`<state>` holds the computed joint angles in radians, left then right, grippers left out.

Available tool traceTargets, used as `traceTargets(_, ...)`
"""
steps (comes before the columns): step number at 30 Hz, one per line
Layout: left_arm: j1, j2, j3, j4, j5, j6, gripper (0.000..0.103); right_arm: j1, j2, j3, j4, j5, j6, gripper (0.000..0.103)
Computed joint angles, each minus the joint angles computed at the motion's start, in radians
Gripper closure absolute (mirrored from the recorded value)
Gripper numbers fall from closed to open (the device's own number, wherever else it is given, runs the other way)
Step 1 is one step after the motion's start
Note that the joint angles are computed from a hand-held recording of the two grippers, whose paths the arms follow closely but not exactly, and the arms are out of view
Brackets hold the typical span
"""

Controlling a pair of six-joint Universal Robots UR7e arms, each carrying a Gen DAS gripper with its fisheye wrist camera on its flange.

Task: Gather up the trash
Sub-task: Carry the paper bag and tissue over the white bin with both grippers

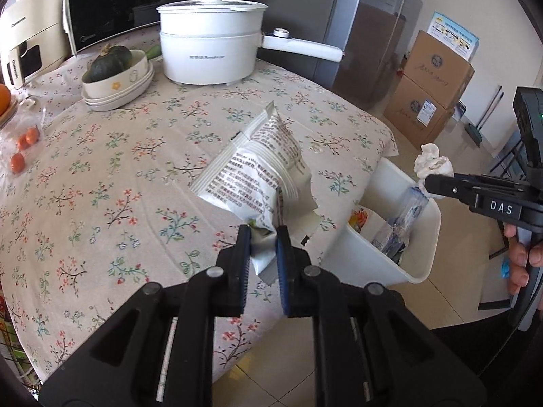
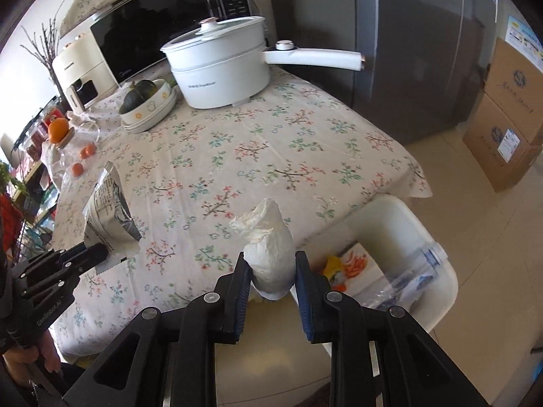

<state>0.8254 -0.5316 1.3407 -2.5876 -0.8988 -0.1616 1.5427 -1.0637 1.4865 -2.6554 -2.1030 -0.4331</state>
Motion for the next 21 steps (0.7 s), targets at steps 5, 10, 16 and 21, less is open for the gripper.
traceTargets(5, -0.01, 0.051, -0.054, 0.023, -0.047, 0.029, 0.087, -0.044, -0.04, 0.03, -0.011, -0.024, -0.003, 0.077)
traceTargets(10, -0.02, 0.117, -0.123, 0.04, -0.104, 0.061, 0.087, -0.08, -0.074, 0.058, -0.013, -0.036, 0.01, 0.076)
traceTargets(16, -0.035, 0.208, -0.225, 0.08, -0.158, 0.098, 0.087, -0.115, -0.101, 0.066, 0.003, -0.045, 0.03, 0.076)
traceTargets(21, -0.037, 0.279, -0.312, 0.11, -0.184, 0.12, 0.087, -0.128, -0.113, 0.069, 0.001, -0.05, 0.028, 0.076)
